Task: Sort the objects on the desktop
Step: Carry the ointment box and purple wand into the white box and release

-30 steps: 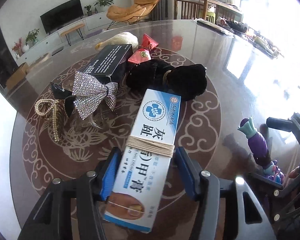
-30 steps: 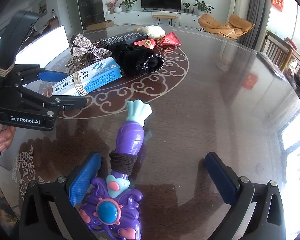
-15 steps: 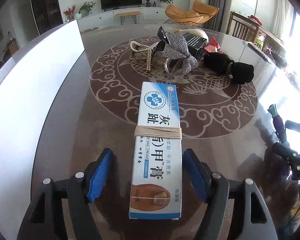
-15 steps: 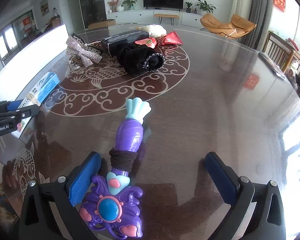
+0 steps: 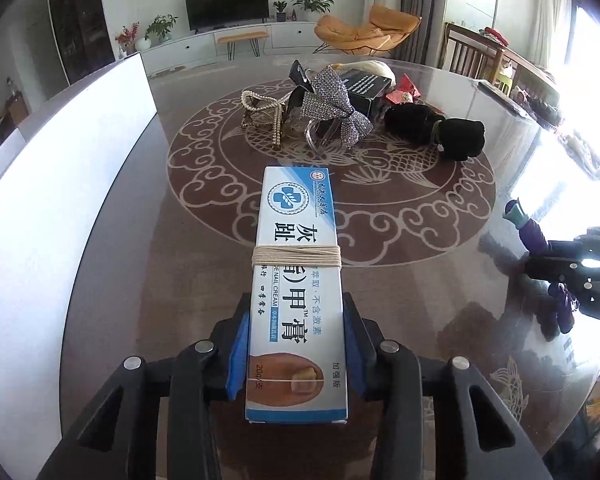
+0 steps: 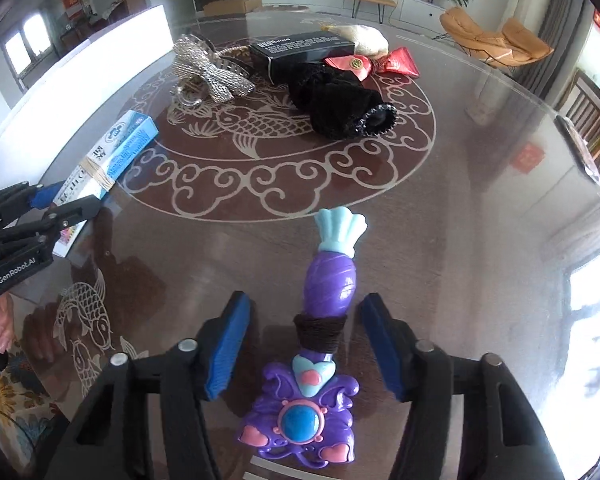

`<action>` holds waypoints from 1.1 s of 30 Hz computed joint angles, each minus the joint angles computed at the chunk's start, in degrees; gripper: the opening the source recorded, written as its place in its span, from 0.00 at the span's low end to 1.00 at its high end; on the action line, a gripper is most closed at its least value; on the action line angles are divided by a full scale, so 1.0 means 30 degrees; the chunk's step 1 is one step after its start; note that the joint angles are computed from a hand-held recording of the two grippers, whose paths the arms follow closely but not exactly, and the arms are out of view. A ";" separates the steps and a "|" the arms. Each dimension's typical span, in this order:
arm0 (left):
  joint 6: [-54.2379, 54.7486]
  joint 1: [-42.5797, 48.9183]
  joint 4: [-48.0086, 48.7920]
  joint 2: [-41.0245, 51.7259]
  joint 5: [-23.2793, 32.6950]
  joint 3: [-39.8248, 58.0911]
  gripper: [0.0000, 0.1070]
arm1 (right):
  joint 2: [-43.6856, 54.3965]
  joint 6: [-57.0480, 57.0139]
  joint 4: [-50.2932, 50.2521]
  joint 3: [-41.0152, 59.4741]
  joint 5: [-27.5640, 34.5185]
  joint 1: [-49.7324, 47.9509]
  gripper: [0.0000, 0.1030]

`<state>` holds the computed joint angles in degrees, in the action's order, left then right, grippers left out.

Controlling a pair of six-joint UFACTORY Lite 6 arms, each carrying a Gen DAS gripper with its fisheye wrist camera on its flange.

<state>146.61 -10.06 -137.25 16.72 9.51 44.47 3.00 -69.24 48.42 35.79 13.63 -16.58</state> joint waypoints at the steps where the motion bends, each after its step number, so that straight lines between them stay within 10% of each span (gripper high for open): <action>1: -0.0956 0.0232 0.0824 -0.0335 0.0294 -0.0357 0.38 | -0.0209 0.0121 -0.0115 0.0007 0.0858 -0.0436 0.22; 8: -1.0183 0.2894 0.9569 -0.6394 0.2854 -0.3571 0.38 | -0.3193 -0.2409 0.1222 -0.0220 0.6010 -0.3637 0.21; 16: -1.9065 1.0611 1.9934 -1.1436 0.7957 -0.2631 0.38 | -0.5495 0.3006 -0.0110 0.3026 0.7291 0.0839 0.21; 21: -1.9901 1.6474 2.2120 -0.8798 1.0848 0.1728 0.38 | -0.4436 0.7380 -0.0678 0.7067 0.6716 0.7027 0.21; 33: -2.7624 1.8829 3.0792 0.4396 0.8845 1.4108 0.38 | 1.0770 1.7420 -0.6965 2.4851 0.7040 1.8824 0.21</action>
<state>63.74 46.43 -44.87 29.91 36.05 86.79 35.31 -16.98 27.53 110.35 34.75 39.90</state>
